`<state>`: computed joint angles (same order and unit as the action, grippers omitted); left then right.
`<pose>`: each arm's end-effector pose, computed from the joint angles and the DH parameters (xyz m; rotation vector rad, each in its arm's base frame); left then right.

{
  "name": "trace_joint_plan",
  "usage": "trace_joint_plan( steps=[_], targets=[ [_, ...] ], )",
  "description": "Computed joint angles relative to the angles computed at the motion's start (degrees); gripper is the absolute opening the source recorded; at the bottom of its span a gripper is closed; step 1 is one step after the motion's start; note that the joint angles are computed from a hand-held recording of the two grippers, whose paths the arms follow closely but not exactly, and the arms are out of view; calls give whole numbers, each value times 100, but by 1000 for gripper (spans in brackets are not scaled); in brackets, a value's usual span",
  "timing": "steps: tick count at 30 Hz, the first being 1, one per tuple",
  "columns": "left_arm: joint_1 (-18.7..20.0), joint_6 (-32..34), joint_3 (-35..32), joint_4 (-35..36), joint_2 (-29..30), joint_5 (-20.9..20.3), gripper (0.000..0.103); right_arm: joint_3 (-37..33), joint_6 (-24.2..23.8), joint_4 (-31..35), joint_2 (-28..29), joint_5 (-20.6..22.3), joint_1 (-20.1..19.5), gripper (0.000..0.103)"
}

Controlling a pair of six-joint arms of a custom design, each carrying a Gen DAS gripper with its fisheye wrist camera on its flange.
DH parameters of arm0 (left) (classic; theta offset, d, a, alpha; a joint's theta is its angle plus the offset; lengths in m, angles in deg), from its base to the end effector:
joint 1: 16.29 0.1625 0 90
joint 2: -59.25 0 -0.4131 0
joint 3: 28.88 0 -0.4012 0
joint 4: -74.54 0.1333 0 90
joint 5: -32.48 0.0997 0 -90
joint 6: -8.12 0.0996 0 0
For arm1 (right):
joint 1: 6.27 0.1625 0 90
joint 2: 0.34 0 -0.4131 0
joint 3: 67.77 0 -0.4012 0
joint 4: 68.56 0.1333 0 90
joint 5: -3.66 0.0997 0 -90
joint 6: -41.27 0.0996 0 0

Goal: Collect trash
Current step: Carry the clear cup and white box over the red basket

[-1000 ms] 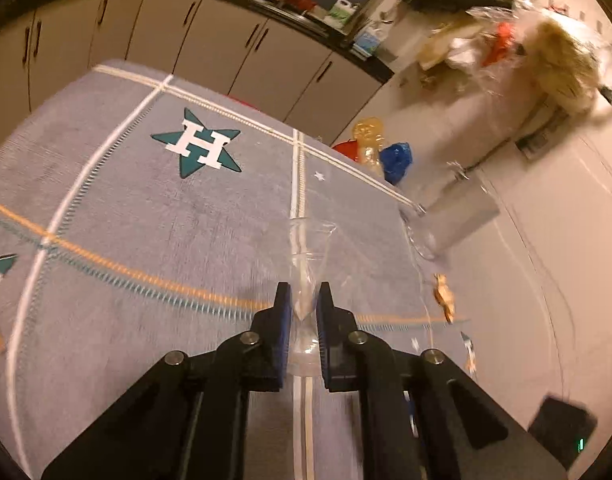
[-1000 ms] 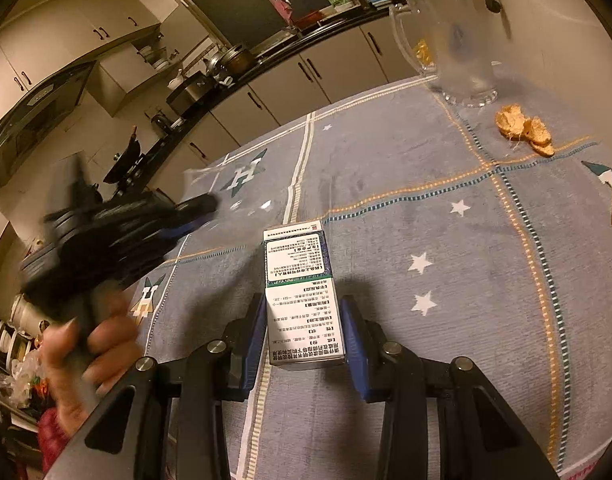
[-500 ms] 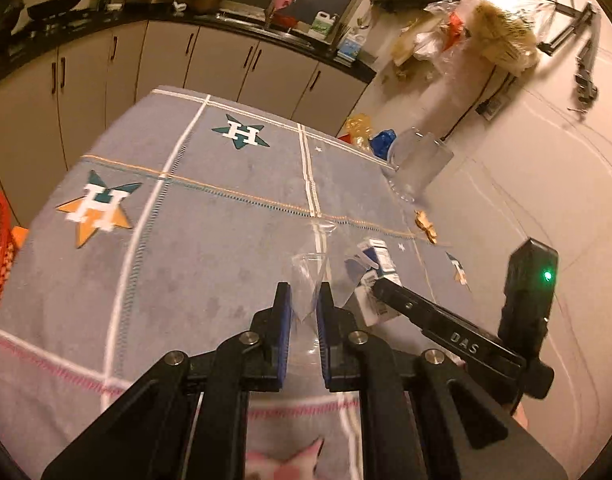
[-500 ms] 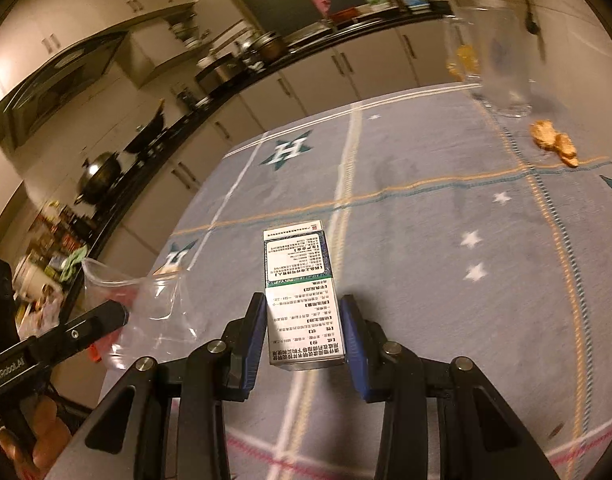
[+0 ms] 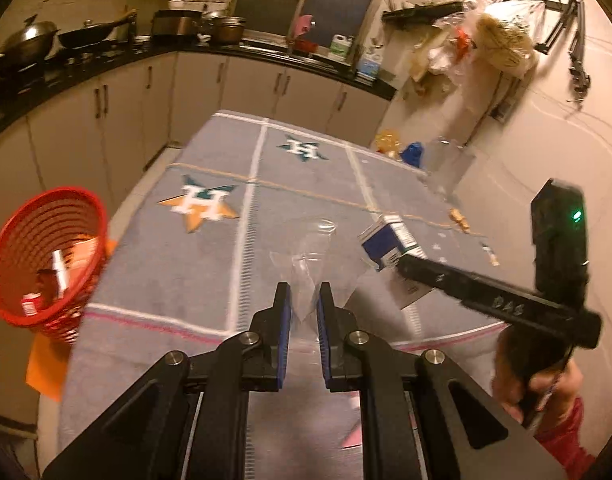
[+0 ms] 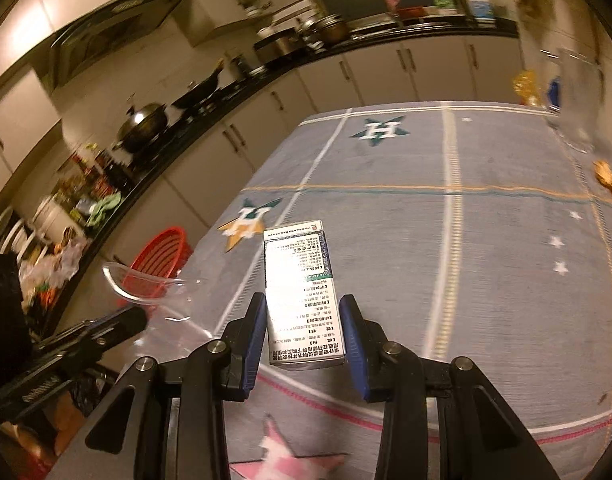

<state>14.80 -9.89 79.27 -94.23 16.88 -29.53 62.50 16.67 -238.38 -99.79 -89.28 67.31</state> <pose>-0.4095 -0.4571 0.0117 0.9095 2.6677 -0.6879 0.0050 -0.4364 0.3744 0.1544 -2.5843 1.0817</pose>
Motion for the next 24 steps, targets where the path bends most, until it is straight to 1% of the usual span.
trace_joint_plan(
  steps=[8,11,17,21,24],
  targets=[
    [241,149,433,-351,-304,396,12,-362,37,-39,820,-477,754,40],
    [312,148,564,-526,-389,579,12,-517,9,-6,1100,-575,983,40],
    [494,136,747,-679,-609,840,12,-855,-7,111,1641,-706,1331,40],
    [616,118,784,-681,-729,1016,12,-1070,6,247,1938,-723,1490,40],
    [735,85,755,-657,-784,1058,12,-1240,13,330,2139,-753,1572,40]
  ],
)
